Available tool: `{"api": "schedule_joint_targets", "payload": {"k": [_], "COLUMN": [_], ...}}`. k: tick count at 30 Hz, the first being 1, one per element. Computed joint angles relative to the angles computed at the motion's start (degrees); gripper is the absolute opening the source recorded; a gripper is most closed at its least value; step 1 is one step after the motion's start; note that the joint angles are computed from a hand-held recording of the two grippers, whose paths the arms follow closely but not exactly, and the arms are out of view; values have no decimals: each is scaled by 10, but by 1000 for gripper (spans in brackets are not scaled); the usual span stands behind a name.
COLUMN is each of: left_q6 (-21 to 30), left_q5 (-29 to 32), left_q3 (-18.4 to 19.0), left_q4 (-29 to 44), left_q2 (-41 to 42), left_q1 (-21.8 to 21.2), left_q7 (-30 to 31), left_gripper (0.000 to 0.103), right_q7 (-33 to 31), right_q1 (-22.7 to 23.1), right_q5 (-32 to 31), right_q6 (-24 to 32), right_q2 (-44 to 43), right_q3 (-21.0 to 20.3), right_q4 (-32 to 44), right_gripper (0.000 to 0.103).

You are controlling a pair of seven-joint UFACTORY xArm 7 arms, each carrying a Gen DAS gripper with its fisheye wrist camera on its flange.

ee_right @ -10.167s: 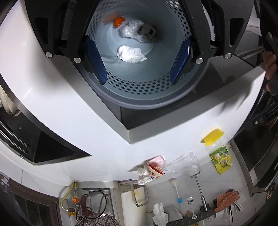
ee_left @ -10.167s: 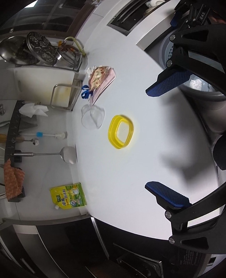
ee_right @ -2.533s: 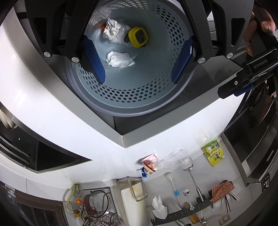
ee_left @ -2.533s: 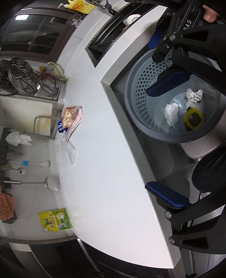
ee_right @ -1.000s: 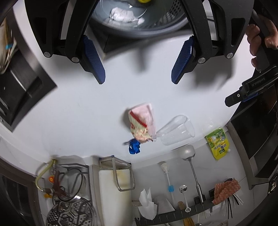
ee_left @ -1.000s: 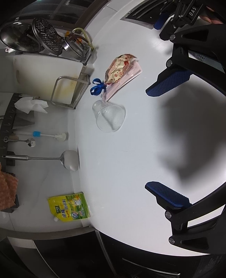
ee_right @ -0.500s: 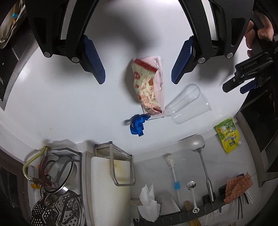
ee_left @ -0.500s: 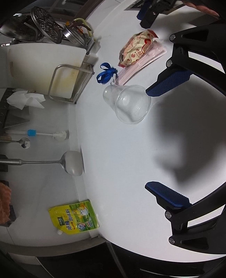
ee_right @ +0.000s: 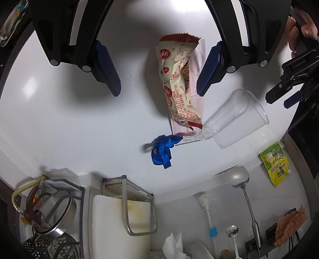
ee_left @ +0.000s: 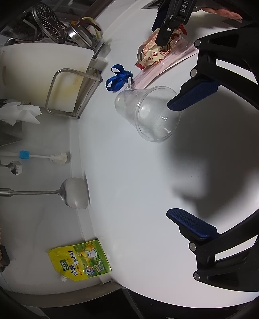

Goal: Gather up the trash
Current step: 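Grasp the red-and-white snack wrapper with the right tool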

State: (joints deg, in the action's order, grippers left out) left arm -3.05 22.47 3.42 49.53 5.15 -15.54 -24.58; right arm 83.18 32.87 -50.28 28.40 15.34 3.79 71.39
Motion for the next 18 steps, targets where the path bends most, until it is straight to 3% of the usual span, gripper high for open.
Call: {"api": "schedule_joint_targets", "payload": {"k": [2, 5, 10, 12, 15, 18], "left_q6": [0, 0, 5, 5, 6, 5], "left_q5": [34, 41, 12, 1, -18, -24], "left_q3": [26, 25, 3, 0, -8, -3], "left_q4": [6, 12, 19, 19, 19, 22], "left_q2": [3, 8, 15, 16, 17, 20], "left_q1": [-21, -20, -2, 0, 5, -1], "left_q7": [-29, -34, -5, 3, 22, 29], "left_gripper": [96, 96, 96, 96, 96, 96], "right_q7": [-13, -18, -50, -56, -38, -6], "right_q1": [-6, -3, -2, 2, 9, 11], "right_q5": [12, 17, 34, 34, 16, -11], "right_q6": [-11, -15, -13, -16, -33, -53], "right_q2": [8, 14, 26, 28, 21, 8], "right_q3": [1, -5, -5, -9, -19, -27], "right_q4": [4, 8, 22, 23, 15, 1], "right_gripper": [75, 74, 46, 28, 20, 19]}}
